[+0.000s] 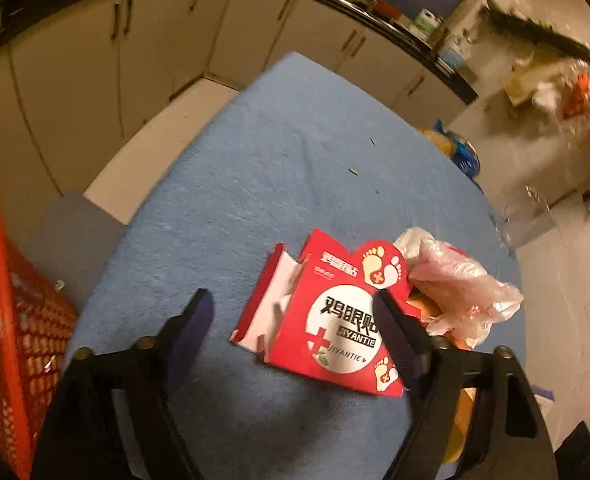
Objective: Collect trash
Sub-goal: 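Grasp the white medicine box with the right gripper while the left gripper approaches the red box, then grasp the red JIYANTIE box with the left gripper and lift it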
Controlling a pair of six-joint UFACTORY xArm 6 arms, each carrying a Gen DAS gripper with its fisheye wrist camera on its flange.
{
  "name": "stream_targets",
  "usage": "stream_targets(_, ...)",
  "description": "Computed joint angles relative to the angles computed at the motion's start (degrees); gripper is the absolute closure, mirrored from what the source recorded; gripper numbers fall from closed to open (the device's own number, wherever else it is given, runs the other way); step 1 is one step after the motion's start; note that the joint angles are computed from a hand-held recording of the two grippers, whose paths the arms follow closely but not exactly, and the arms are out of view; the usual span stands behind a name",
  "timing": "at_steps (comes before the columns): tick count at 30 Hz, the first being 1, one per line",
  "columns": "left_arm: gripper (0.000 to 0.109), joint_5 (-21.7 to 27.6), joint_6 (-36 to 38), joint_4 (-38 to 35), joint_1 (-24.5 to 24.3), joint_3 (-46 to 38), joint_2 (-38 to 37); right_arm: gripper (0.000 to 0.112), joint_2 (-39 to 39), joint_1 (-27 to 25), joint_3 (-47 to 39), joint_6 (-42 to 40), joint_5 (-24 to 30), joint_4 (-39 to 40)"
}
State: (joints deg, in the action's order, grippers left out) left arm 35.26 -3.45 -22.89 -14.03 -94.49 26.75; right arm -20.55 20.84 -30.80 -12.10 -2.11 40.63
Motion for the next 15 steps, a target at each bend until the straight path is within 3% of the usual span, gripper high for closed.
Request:
stream_targets(2,0.038,-2.45,-1.55,4.59,-0.39,2.11,-1.50,0.073,0.57,0.41,-0.70,-3.27,0.18,3.72)
stream_targets(4,0.046,-3.18,-4.91,10.37,-0.50,2.51,-1.56,0.073,0.94,0.69,-1.17,-5.49,0.24,6.27)
stream_targets(6,0.061,-0.80,-4.85,9.73,-0.07,0.90,-0.23,0.073,1.28,0.84,-1.83,-8.34,0.40,9.20)
stream_targets(13,0.076,-0.32,-2.75,10.09,-0.03,0.28,1.43,0.073,1.49,0.93,-2.05,-10.67,0.66,11.64)
stream_targets(14,0.084,-0.84,-2.77,9.87,-0.18,0.18,1.67,0.073,1.50,0.93,-2.03,-10.64,0.68,11.70)
stream_targets(15,0.105,-0.93,-3.21,10.61,-0.24,-0.04,1.95,0.073,1.53,0.99,-2.07,-10.65,0.66,11.87)
